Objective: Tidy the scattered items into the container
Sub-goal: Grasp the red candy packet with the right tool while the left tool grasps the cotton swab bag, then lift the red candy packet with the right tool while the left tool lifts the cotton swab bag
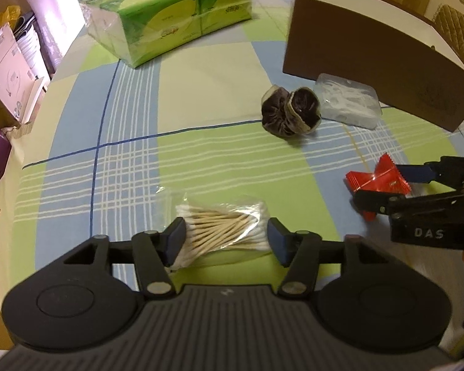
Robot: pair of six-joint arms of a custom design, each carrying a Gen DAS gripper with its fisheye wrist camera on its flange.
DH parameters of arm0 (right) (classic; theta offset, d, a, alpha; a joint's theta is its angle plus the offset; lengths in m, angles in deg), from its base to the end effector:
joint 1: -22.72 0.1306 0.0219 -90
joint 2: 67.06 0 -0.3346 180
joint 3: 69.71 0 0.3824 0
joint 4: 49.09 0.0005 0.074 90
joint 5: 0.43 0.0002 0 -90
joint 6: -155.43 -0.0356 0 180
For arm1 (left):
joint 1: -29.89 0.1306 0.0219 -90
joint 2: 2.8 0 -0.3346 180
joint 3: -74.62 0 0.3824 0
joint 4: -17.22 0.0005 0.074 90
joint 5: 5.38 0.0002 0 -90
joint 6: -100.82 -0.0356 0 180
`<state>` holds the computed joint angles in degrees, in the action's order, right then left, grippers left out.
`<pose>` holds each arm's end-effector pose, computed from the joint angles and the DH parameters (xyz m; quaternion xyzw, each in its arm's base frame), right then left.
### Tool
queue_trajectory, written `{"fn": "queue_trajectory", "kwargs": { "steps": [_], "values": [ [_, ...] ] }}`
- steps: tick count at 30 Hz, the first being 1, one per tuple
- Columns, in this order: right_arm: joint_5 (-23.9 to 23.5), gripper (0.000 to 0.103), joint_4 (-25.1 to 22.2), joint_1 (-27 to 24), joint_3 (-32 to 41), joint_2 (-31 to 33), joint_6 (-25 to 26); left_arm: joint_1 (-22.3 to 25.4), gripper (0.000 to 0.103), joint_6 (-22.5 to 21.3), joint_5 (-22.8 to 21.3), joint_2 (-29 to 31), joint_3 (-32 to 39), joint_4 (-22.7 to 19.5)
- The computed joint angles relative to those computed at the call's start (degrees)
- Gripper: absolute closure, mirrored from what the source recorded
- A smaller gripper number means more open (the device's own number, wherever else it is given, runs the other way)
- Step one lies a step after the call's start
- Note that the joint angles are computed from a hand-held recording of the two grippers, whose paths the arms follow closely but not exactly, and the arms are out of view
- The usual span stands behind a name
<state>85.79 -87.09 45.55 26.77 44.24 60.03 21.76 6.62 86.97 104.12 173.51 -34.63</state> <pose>0.5331 0.2264 0.2572 -0.1539 0.9348 0.1080 0.3014 0.5469 -0.0801 0.3024 0.1090 0.9593 -0.0287 0.2589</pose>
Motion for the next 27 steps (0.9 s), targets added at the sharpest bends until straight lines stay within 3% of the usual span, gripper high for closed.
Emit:
{"fn": "queue_trajectory", "kwargs": {
  "steps": [4,13,24,27],
  "values": [
    [0.6,0.037,1.0,0.1,-1.3,-0.6,2.3,0.2,0.038,0.3,0.1,-0.2,-0.3,0.2],
    [-1.1,0.037,1.0,-0.8,-3.2,-2.3,4.1,-0.6,0.036,-0.5,-2.0,1.4,-0.9,2.6],
    [-2.0,0.037,0.4,-2.0,-6.2,-5.2,5.5,-2.4,0.047,-3.7,-1.8,-0.2,-2.3,2.9],
    [-2.2,0.037,0.2,-2.5,-7.4,-6.4,5.0,-2.8,0.074,-3.5,-0.3,-1.6,-3.1,3.0]
  ]
}}
